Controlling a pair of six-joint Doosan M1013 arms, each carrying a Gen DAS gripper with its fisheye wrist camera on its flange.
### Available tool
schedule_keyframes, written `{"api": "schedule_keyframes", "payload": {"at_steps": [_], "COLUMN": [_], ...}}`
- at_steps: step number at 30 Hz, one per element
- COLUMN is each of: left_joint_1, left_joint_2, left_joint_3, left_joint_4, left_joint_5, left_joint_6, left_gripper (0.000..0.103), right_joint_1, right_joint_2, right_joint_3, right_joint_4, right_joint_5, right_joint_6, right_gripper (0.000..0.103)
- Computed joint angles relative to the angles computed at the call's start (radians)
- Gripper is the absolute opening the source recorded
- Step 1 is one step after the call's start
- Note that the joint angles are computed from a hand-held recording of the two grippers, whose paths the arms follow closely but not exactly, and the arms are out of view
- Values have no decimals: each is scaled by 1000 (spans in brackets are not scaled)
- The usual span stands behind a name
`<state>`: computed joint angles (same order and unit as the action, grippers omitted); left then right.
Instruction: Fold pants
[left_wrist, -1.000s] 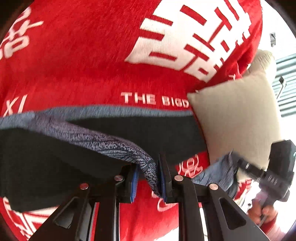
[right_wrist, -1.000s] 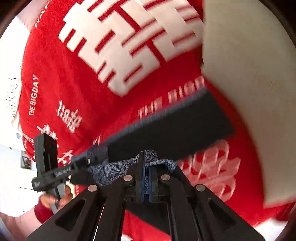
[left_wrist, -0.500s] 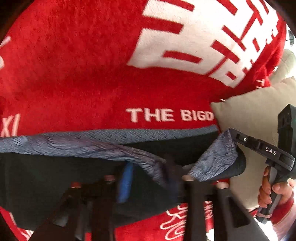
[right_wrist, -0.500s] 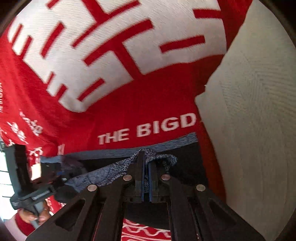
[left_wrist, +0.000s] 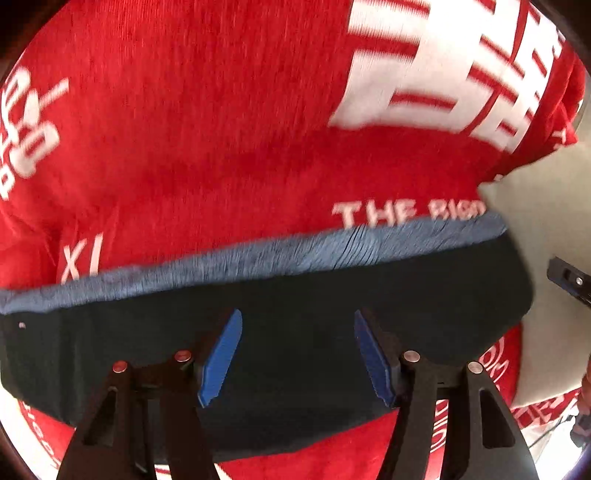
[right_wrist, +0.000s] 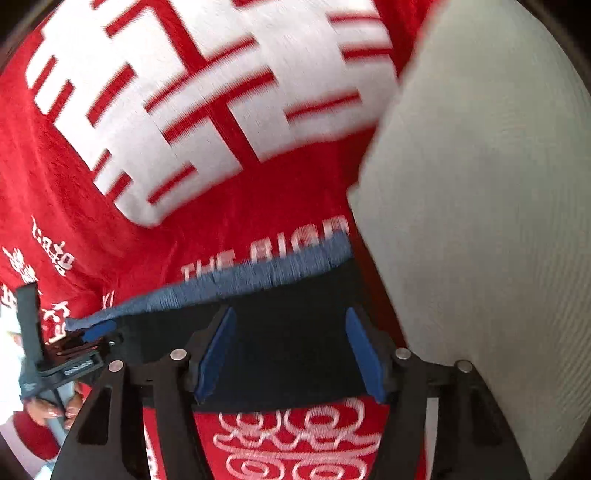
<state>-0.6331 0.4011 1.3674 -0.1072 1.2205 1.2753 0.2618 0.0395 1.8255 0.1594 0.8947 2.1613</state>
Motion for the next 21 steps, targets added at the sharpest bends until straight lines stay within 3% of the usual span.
{"api": "schedule_keyframes", "payload": {"at_steps": [7, 13, 15, 17, 18, 19, 21], "left_joint_1": [-18, -45, -53, -56, -59, -64, -77], "left_joint_2": [-4, 21, 33, 44, 44, 46, 50], "left_joint_3": [42, 21, 12, 6, 6, 5, 1], "left_joint_4": [-11, 16, 27, 4, 7, 20, 45], "left_joint_5": [4, -6, -1, -9, -12, -11, -5], "left_joint_6": [3, 20, 20, 32, 33, 32, 34], "left_gripper": [64, 65, 65, 79, 79, 79, 79], "right_joint_1": [16, 45, 47, 51, 51, 52, 54], "right_joint_2": [-38, -12, -1, 5, 5, 5, 8], "right_joint_3": [111, 125, 121, 114, 114, 113, 106], "right_joint_4": [81, -8, -24, -43, -45, -51, -56], "right_joint_5": [-56, -96, -81, -67, -66, -64, -63], "right_joint_6": [170, 315, 361, 389, 391, 393, 378], "right_gripper": [59, 57, 51, 40, 35, 19, 11]}}
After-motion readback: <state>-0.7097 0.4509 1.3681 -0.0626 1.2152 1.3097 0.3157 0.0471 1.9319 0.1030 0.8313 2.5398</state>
